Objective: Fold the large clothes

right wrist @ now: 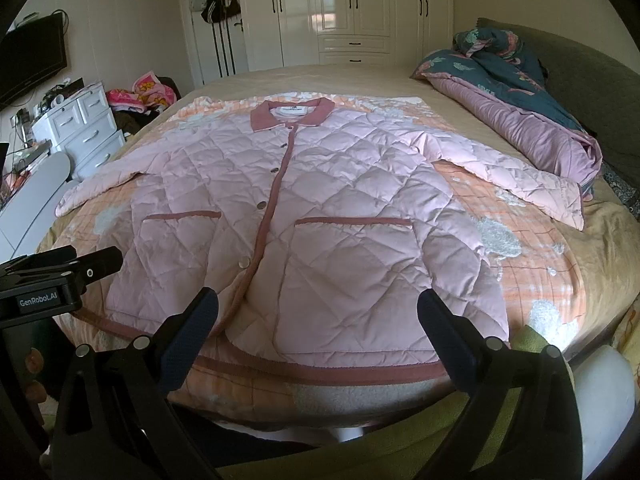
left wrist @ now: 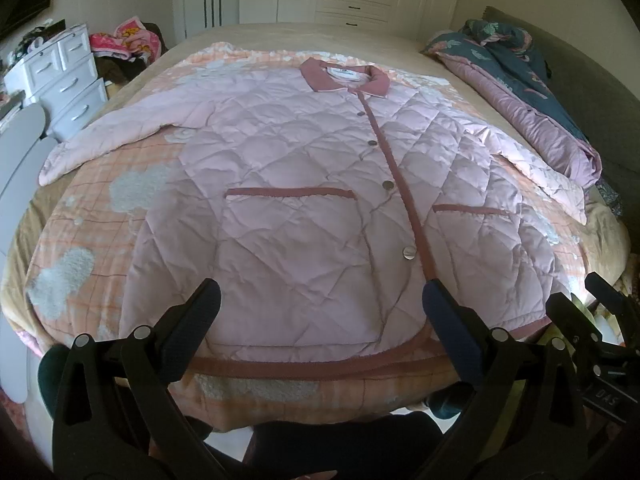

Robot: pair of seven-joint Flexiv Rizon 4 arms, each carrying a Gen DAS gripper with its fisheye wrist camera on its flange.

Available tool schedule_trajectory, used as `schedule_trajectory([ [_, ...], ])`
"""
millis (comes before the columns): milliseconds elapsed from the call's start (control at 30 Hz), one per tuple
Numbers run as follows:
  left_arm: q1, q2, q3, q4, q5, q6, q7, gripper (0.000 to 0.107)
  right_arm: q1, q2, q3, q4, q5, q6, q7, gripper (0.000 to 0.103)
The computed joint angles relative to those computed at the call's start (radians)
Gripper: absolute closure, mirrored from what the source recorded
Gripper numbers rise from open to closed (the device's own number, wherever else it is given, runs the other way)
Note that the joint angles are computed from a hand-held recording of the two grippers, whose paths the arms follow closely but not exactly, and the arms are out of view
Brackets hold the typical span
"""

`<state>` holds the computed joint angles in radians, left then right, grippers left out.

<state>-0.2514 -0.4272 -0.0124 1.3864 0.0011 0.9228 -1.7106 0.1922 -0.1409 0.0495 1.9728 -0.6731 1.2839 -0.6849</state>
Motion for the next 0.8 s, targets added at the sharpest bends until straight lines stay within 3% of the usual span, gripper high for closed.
schedule_trajectory([
  [800,0.008,-0.041,-0.006,-0.053,-0.010,-0.032,0.005,0.012,0.001,-0.023,0.005,-0.044,0.053,-0.036,-0.043,0.004],
])
